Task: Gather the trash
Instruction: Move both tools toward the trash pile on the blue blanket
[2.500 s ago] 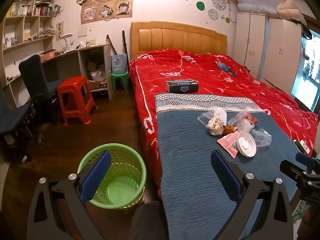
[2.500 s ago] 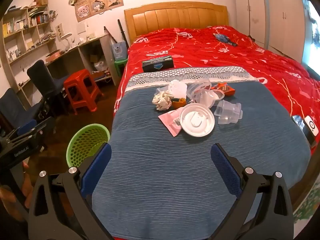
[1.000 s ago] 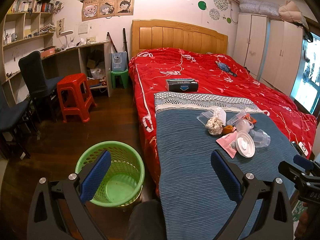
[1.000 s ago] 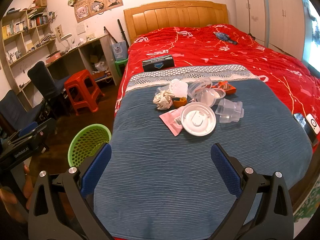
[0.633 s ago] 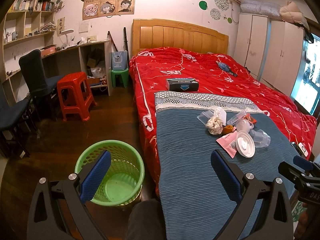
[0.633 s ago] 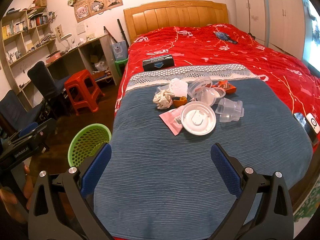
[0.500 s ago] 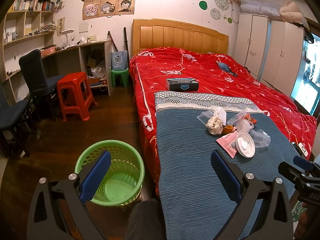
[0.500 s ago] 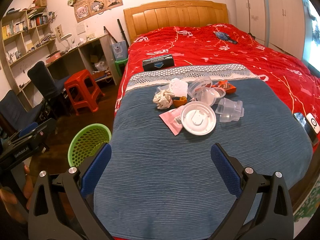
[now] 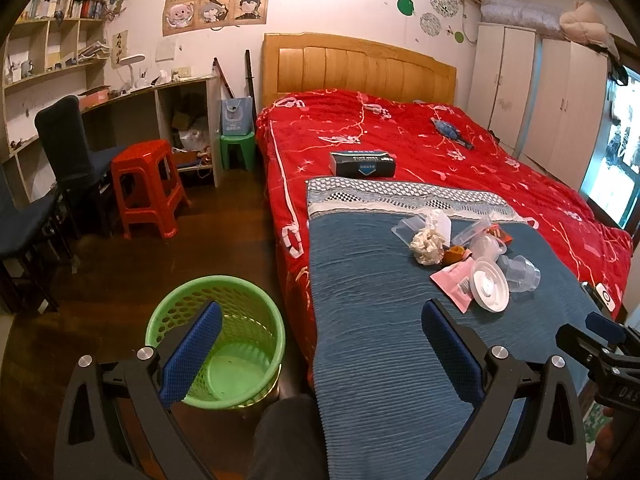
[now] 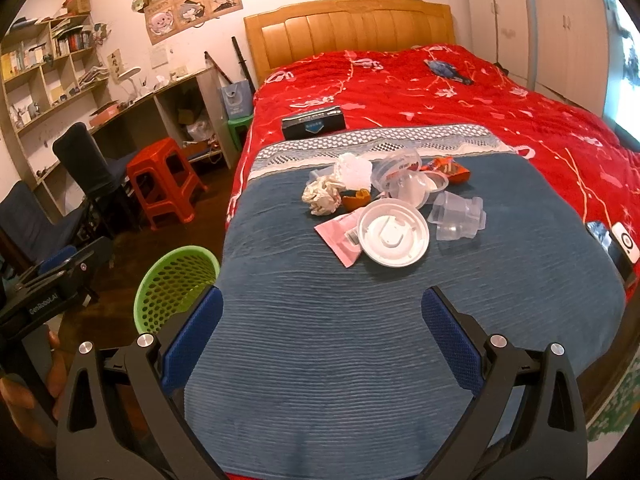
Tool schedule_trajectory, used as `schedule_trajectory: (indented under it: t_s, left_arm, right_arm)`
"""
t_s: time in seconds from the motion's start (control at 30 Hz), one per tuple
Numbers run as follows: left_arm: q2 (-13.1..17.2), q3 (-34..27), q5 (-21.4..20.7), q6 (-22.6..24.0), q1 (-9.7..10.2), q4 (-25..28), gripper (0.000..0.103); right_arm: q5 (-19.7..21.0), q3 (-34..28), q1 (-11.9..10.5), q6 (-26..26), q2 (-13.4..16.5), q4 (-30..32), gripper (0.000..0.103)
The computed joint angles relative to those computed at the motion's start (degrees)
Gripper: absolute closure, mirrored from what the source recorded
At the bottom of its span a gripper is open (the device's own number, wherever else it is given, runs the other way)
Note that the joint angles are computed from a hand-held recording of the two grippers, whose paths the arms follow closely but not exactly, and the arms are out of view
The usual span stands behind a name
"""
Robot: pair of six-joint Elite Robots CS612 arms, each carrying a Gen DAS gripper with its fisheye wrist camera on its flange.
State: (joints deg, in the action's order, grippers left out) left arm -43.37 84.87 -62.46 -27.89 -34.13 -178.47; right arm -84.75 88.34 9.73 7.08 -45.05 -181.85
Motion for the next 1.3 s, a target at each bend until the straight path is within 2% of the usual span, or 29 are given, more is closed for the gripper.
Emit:
schedule_trajectory:
  t_s: [0.67,1.3]
  left_arm:
    - [2.6,-5.8,-4.5,1.5,0.92,6.0,0.006]
    - [7.7,-15.7,-7.9,4.1,1.73,14.5,0.006]
  right_arm:
    - [-1.8,-1.5,-1.2,1.0,0.9,3.5,0.005]
    - [-1.6,-6.6,-2.9,0.7,3.8,9.4,0.005]
